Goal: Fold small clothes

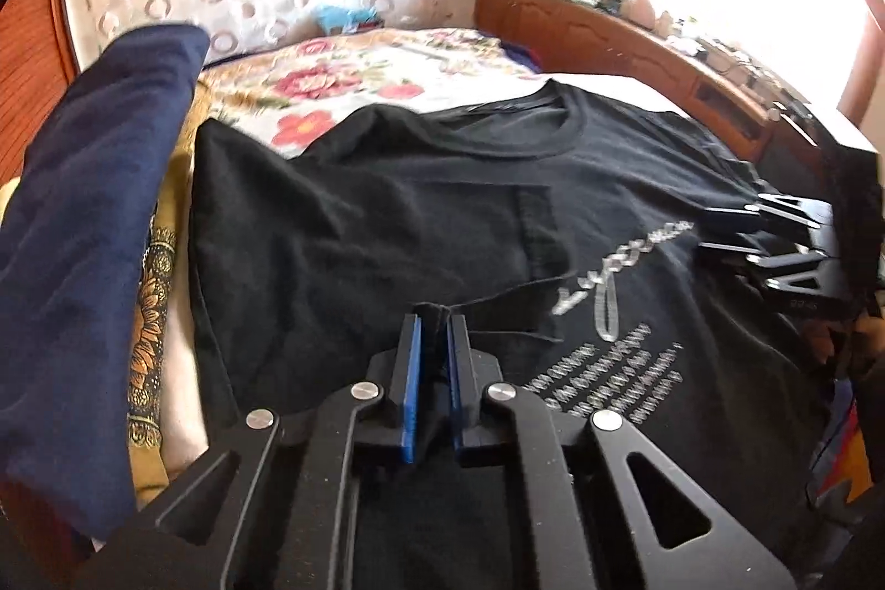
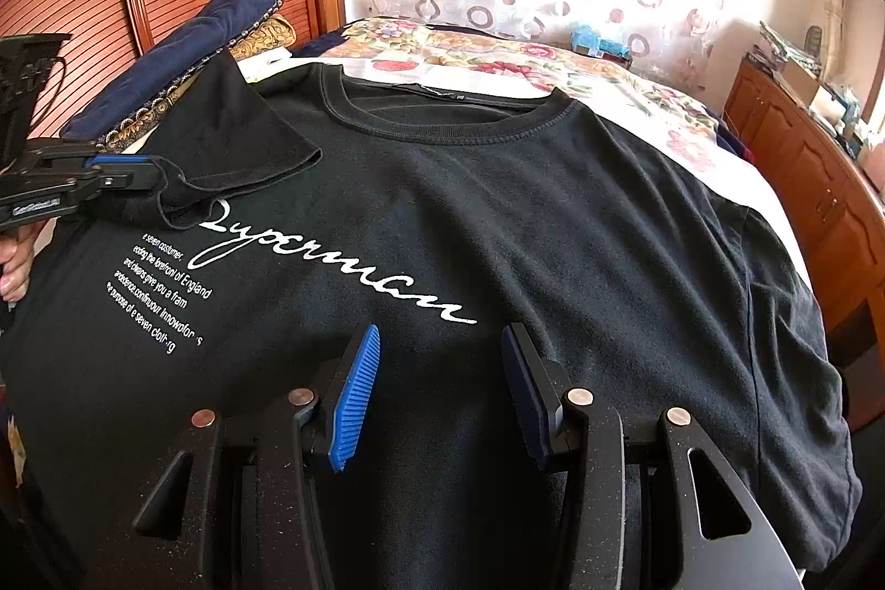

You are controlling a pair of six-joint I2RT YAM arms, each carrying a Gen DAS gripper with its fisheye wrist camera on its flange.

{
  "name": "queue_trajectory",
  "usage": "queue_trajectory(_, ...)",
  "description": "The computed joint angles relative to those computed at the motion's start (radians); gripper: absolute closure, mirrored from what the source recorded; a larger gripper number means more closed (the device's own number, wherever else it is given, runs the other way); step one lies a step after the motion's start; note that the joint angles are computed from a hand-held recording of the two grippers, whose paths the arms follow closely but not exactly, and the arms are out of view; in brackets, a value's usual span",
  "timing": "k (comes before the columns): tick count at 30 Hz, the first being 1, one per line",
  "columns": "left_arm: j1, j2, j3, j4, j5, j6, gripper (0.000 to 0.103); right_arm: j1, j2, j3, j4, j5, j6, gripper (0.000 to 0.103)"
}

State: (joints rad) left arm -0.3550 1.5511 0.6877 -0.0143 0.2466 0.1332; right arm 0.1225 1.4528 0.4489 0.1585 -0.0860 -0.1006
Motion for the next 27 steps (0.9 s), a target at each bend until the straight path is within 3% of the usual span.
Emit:
queue_trajectory(6, -0.057, -0.201, -0.141, -0.022, 0.010, -0.005, 0.094, 0.001, 0.000, -0.001, 0.001, 0.001, 0.000, 0.055)
queue_trajectory(10, -0.111, -0.316, -0.235, -0.023, -0.036, -0.056, 0.093, 0.000, 0.001, 0.000, 0.001, 0.000, 0.000, 0.055)
queue_trajectory(15, -0.107, -0.433, -0.307, -0.048, -0.035, -0.104, 0.085, 0.001, 0.001, -0.001, 0.001, 0.001, 0.000, 0.055)
queue_trajectory(16, -0.103, -0.448, -0.311, -0.056, -0.036, -0.106, 0.079, 0.001, 0.001, -0.001, 0.001, 0.001, 0.000, 0.055)
queue_trajectory(17, -0.102, -0.456, -0.310, -0.065, -0.043, -0.107, 0.074, 0.001, 0.001, -0.001, 0.002, 0.001, 0.000, 0.055)
queue_trajectory(22, -0.121, -0.418, -0.294, -0.046, -0.103, -0.127, 0.066, 0.001, 0.001, -0.001, 0.002, 0.000, 0.000, 0.055)
queue_trajectory(27, -0.133, -0.305, -0.262, 0.023, -0.151, -0.158, 0.065, -0.008, -0.001, 0.002, -0.003, -0.010, 0.000, 0.055)
